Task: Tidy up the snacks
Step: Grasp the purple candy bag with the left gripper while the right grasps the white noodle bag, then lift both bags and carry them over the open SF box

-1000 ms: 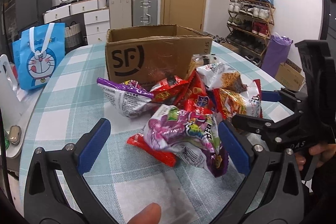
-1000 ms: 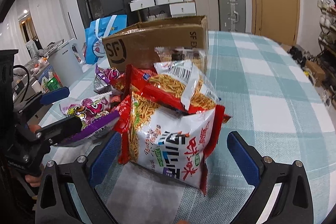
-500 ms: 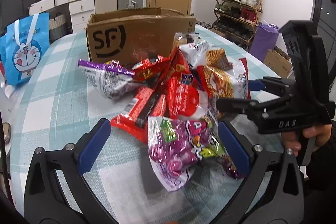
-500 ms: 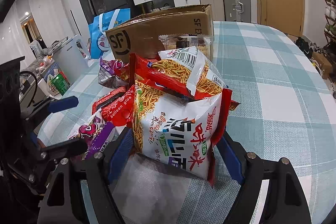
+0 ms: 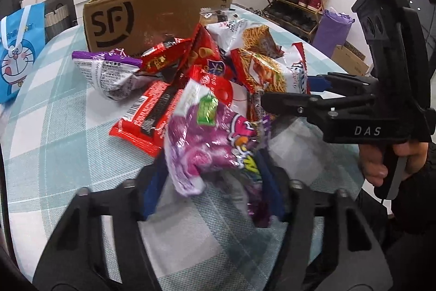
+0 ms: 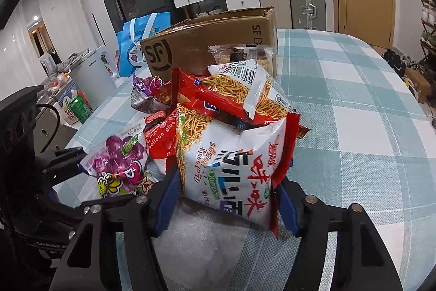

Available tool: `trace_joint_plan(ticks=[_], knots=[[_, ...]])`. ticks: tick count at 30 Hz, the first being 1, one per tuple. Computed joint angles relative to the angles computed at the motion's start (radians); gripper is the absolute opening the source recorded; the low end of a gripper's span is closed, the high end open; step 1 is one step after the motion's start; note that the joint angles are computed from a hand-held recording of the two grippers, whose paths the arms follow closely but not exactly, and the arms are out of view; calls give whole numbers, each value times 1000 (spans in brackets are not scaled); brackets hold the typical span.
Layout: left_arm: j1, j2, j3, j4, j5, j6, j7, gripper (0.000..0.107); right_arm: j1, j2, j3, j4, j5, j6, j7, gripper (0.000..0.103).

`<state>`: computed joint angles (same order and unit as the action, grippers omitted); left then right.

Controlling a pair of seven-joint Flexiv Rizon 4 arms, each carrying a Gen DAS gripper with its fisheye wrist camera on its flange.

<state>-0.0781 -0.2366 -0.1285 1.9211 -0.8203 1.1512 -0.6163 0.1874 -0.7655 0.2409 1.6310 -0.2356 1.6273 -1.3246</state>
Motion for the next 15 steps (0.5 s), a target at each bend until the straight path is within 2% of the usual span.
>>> trace_joint_plan(ticks=[5,15], knots=[[1,-6,-10,-5,-35,15,10,42,15,10,-25,25,4,37,8,55],[-3,-2,-31,4,-159,71,86,39,-14,26,-1,83,-17,134,26,54]])
